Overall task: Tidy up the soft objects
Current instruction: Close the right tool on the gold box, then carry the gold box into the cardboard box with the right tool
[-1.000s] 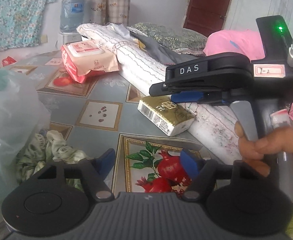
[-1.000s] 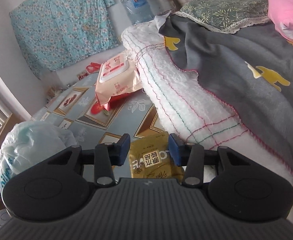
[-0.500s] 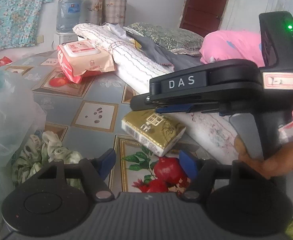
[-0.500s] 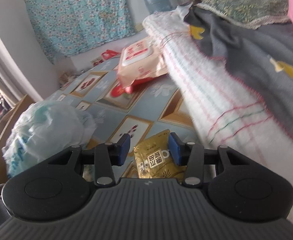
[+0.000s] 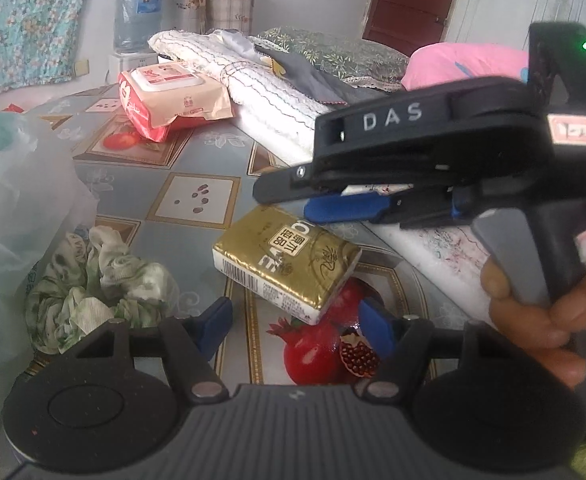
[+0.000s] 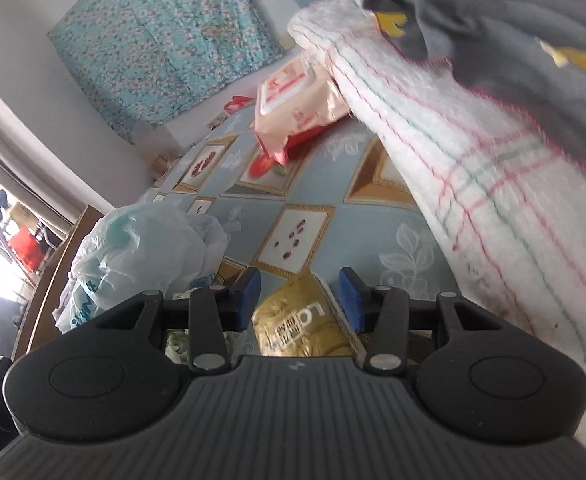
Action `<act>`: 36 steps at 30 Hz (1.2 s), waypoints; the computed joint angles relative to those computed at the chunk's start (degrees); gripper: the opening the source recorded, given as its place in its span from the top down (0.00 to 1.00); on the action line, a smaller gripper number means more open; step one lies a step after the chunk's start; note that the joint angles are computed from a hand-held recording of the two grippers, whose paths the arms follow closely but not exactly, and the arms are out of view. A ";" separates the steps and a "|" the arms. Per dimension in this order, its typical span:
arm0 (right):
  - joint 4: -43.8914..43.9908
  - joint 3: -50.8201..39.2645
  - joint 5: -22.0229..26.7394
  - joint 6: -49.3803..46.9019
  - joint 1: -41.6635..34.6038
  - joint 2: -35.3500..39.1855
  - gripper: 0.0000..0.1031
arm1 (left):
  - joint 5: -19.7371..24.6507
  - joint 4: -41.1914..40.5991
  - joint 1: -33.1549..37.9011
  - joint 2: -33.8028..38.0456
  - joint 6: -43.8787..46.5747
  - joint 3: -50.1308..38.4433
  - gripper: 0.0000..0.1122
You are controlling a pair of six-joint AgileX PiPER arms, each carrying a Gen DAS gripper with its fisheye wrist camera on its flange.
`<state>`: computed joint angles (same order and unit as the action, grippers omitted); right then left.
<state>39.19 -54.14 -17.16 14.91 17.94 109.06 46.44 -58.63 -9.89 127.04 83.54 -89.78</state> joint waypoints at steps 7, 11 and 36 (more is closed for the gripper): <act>-12.43 1.11 1.04 12.62 0.56 0.49 0.59 | -1.18 -0.74 0.01 -0.69 1.40 1.24 0.44; -8.36 1.42 0.91 8.94 1.65 0.06 0.60 | -0.80 -0.92 0.57 -0.96 1.41 1.37 0.45; 11.40 -6.76 0.22 -19.24 12.82 -7.03 0.58 | -2.44 -24.33 13.08 -22.06 26.71 22.32 0.45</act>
